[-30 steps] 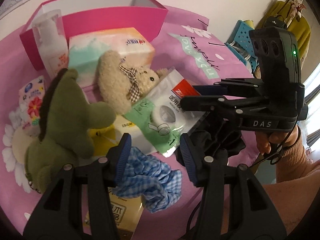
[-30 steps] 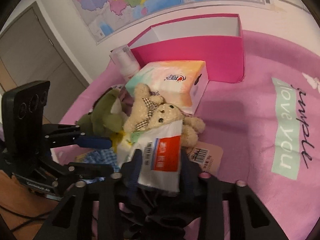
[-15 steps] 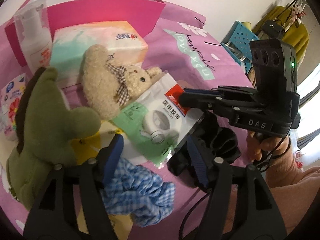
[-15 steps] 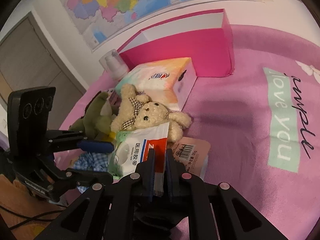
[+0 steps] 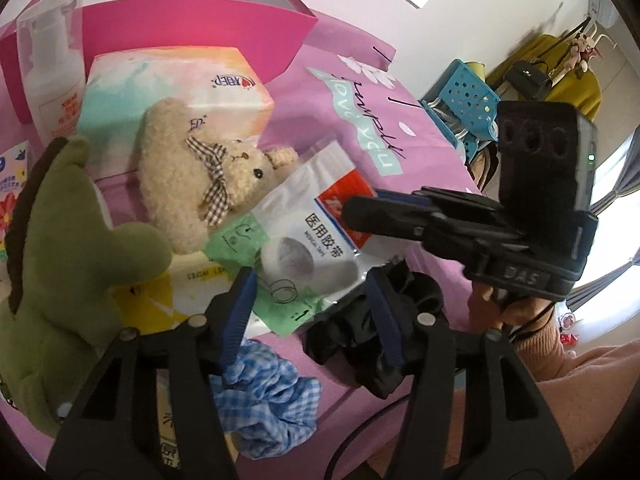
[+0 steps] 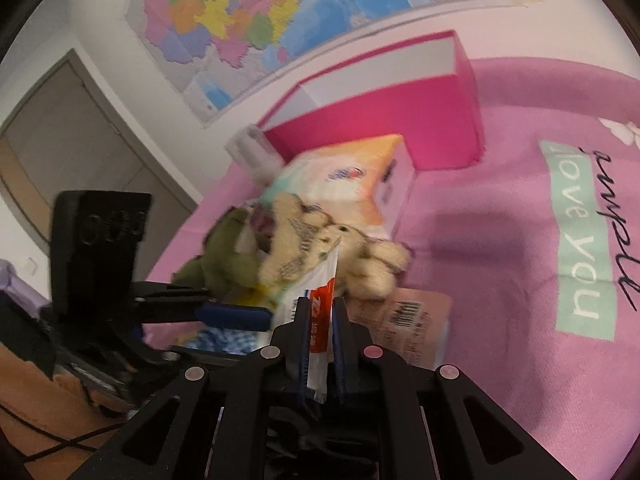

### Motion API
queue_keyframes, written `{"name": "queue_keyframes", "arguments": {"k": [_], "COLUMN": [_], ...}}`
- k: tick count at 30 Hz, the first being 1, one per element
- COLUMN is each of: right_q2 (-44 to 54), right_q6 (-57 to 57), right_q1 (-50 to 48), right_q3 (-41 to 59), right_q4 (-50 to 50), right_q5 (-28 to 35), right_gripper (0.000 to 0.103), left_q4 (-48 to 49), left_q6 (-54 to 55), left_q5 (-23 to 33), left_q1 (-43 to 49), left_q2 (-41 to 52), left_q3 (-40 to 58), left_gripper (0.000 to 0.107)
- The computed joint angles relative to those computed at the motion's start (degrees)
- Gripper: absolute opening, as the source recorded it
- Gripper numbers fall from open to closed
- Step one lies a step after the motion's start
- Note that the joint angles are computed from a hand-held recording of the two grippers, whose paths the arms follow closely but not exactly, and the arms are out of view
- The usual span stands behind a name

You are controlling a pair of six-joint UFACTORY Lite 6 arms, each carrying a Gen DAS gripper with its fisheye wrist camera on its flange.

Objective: Organize soft objects
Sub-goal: 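Grasp the medical tape package with the right gripper and lift, then carry the tape package into the pink box and release it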

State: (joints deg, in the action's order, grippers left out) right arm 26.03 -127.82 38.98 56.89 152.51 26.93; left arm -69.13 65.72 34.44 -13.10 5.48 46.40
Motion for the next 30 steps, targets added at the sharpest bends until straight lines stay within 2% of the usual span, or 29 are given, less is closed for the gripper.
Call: {"name": "queue_keyframes", "arguments": {"k": [8,12,14,16,18,19,25,26,27,30], "right_q2": [-1.6,0.7,2.2,2.8,1.9,1.7,4.5,5.0,5.5,5.4], "right_q6": [1.1,8.9,11.5,12.2,9.5,7.8,8.2,7.7,6.9,6.3], "right_q1": [-1.8,-5.3,-5.5,-5.8,-5.4,-5.0,-2.4,-1.8,-1.2,-1.3], "right_q3": [-1.9,-2.1,-1.1,-1.0,-1.7,-1.6,1.8,2.7,3.6,3.6], "right_q4": [-0.5,-8.1,-10.1,-10.1,-7.5,-6.0,-10.2,-10.3,-9.8,-9.2], "right_q5": [3.8,7.6,7.3,6.7,4.9,3.4,3.3,3.2,2.6,4.3], "right_gripper": [0.005,0.008,0.009,0.014,0.031,0.032,0.029,0.027,0.02,0.017], "left_q4": [1.6,1.9,1.8,2.1,2.2,2.3,1.8,2.0,2.0,2.3], "left_q6": [-0.8,-1.6,-1.6,-1.7,-1.6,-1.5,-0.8,-1.2,-1.3,-2.0], "left_q5": [0.5,-0.3,-0.5,-0.5,-0.7,-0.7,-1.5,-1.5,-1.5,-1.0], "left_q1": [1.9,0.4,0.2,0.2,0.0,0.0,-0.7,-0.7,-0.6,0.1], "left_q2": [0.4,1.2,1.4,1.5,1.6,1.7,2.3,2.4,2.3,1.8], "left_q3": [-0.5,0.5,0.8,1.0,1.1,1.2,1.7,1.9,1.9,1.6], "left_gripper": [0.059,0.062,0.062,0.062,0.062,0.062,0.062,0.062,0.062,0.062]}}
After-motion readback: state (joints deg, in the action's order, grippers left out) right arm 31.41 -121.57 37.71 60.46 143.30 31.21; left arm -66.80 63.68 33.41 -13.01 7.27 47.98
